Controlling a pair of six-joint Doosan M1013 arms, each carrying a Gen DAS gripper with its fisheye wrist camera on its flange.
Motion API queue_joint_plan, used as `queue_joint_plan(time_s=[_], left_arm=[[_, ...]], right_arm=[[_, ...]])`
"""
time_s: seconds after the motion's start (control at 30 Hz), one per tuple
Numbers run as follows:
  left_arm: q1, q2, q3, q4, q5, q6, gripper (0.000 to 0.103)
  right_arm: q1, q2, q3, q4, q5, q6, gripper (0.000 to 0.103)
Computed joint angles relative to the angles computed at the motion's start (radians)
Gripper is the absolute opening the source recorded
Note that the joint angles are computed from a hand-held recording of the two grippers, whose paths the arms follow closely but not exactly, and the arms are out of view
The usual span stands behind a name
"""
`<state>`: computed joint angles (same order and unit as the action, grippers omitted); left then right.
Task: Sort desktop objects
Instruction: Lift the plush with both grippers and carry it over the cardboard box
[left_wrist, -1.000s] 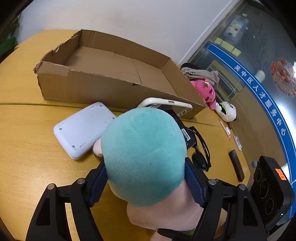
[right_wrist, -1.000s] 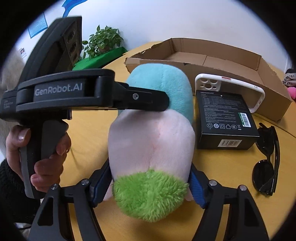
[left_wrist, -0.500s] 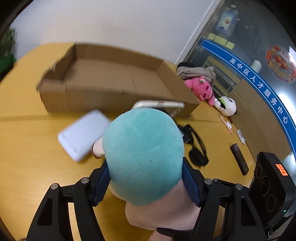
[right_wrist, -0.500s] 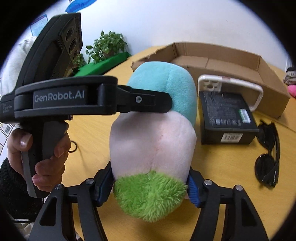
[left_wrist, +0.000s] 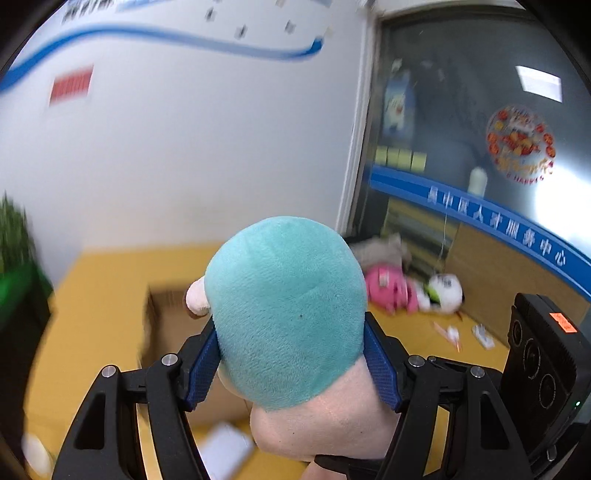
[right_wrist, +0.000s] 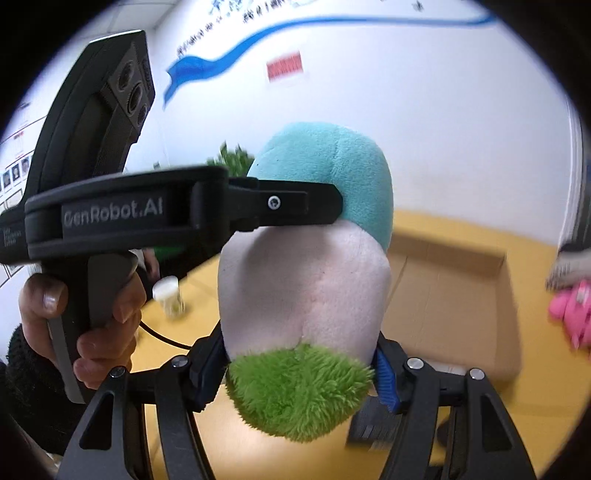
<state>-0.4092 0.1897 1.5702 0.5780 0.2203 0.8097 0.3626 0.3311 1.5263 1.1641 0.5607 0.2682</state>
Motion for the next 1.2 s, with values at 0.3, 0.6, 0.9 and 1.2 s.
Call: queue_joint_plan(time_s=[0.3,0.6,0.9,1.2], left_arm=[[0.067,0.057,-0.261,-0.131,0.049,0.237,0.074],[0.132,0.191,-0.558,-0.369,0.230,0.512,0.074],[0.214,0.358,-0.740,-0.597,0.379,0.677,0.074],[0.281,0.526,-0.799,-0.812,0.533,0.751,0.074]], right_arm=[[0.002,0.081,-0.302,-0.014,0.017,0.006,0.066],[0.010,0.267,-0.702,-0.258,0.153,0.347,0.065],[0.033,0.451,-0.982,-0.398,0.282,0.623,0.065],[0.052,0.697,-1.265,-0.565,0.450,0.888,0.065]])
